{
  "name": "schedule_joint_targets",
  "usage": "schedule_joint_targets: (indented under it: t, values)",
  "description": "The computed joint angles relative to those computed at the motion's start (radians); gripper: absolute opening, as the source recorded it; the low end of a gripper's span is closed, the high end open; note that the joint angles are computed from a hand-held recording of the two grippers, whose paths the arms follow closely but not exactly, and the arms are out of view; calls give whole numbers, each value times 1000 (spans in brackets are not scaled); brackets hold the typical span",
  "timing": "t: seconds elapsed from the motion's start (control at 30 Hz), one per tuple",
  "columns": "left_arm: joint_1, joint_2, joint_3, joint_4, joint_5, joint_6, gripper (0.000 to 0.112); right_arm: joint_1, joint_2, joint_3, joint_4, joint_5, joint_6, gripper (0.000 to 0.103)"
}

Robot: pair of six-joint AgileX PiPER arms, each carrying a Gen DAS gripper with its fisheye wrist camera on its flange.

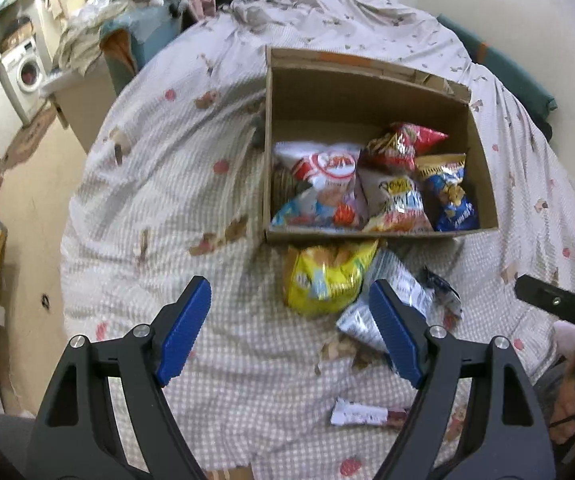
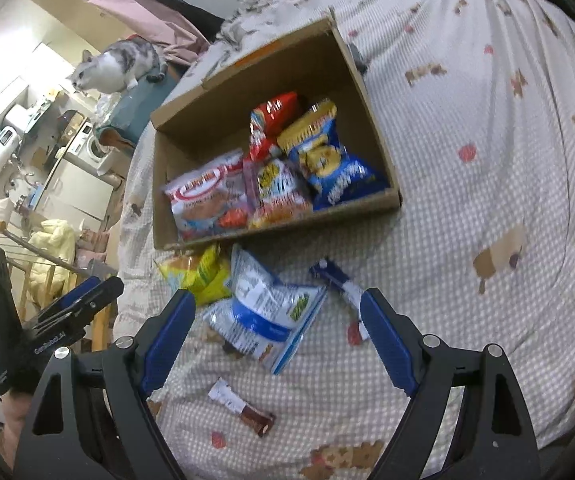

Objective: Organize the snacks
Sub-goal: 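Move the right tool to the pile and grasp the white-blue bag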

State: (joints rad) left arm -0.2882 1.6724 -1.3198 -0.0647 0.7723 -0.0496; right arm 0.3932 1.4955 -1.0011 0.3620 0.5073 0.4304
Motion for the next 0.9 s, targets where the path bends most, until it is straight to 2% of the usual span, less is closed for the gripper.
schedule_joint_targets:
  t: [0.17,0.3,0.47,0.57,0.7,0.8,0.9]
  values:
    - [8,-11,40,21,8,-27,79,-8,50,-8,28,53,-9,87]
    - [49,7,36,-37,38,-21,79,-52,88,5,180,63,-105,87]
    - [78,34,19,-58,65,-34,79,-53,171,-46,232,108,-148,87]
    - [83,46,14,-60,65,-53,79,-71,260,-80,445,139,-317,87]
    - [79,66,2,-48,66,-76,79,-51,380,-134,603,126,-391,87]
    - [86,66,4,-37,58,-92,79,-32,468,-200,609,117,-350,87]
    - [101,72,3,-27,56,-104,79,-3,524,-271,519,107,-247,89]
